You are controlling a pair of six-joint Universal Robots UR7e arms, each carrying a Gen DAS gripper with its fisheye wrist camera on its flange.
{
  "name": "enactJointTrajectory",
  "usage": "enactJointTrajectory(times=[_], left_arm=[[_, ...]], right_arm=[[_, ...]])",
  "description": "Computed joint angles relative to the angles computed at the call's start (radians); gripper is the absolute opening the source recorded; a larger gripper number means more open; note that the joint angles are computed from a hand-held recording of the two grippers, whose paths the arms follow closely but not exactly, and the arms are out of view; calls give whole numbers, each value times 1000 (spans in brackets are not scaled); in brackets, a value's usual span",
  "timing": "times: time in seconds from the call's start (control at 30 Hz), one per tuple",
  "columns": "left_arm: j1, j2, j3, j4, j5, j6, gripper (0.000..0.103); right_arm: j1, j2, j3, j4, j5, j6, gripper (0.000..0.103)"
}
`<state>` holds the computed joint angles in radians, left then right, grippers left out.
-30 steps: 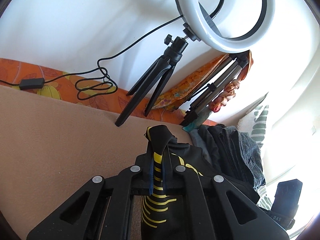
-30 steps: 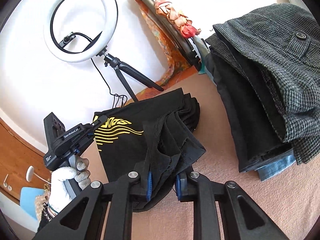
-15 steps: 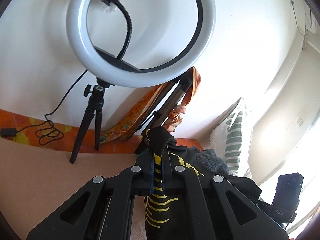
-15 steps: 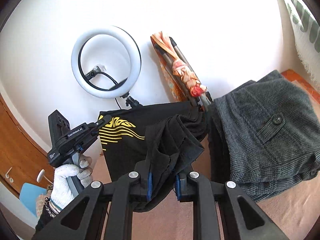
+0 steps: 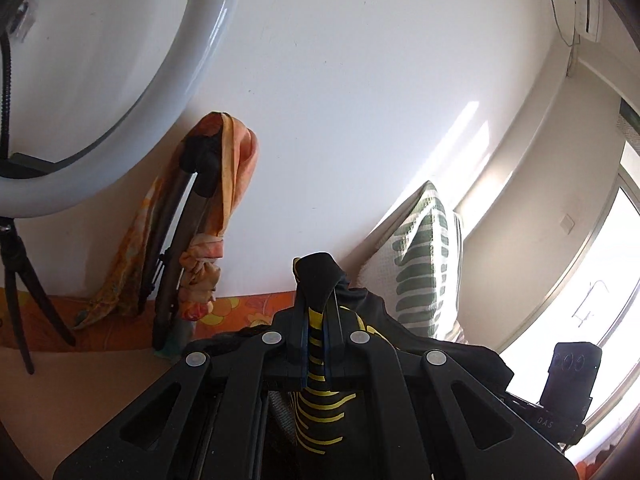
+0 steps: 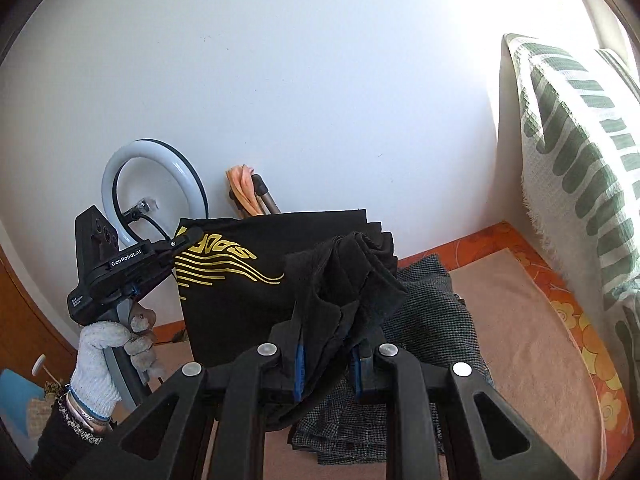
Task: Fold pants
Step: 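Lift the folded pants with both tools and carry them onto the clothes stack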
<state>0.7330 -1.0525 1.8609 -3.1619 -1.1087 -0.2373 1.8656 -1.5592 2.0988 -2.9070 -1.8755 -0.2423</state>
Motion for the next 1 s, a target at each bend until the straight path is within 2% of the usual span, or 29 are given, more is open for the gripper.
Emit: enactJointTrajectory(times=[0.1,0.27,0.33,0.5,0.57,0.7,0.77,0.87,0.93,0.97,1.0], left_arm=[[25,69,-57,2,-45,9,3],[57,146,-105,30,-62,-25,3],[65,161,-112,54,-48,-27,3],[63,157,-113,139,41,-45,8],[61,138,-93,139,61,-59,14],[38,91,-29,129,90,-51,14],[27,64,15,129,50,-58,14],[3,24,87,178,12,-67,14],[-6,1,135,201,-16,-104,14],[-7,-5,155,198,-33,-124,21],[-8,-11,174,197,-46,-138,34]], right_arm=[[-41,-22,2,7,2,-19,15],[-148,-51,22,53,87,30,15],[-180,-49,32,68,114,36,15],[-240,-50,50,77,177,85,16],[-259,-65,59,97,211,112,17],[-290,-90,83,124,241,117,25],[-322,-112,96,157,290,123,29],[-377,-141,108,189,396,114,41],[-391,-150,102,219,420,114,47],[-398,-153,103,219,429,121,49],[-402,-155,103,222,435,131,50]])
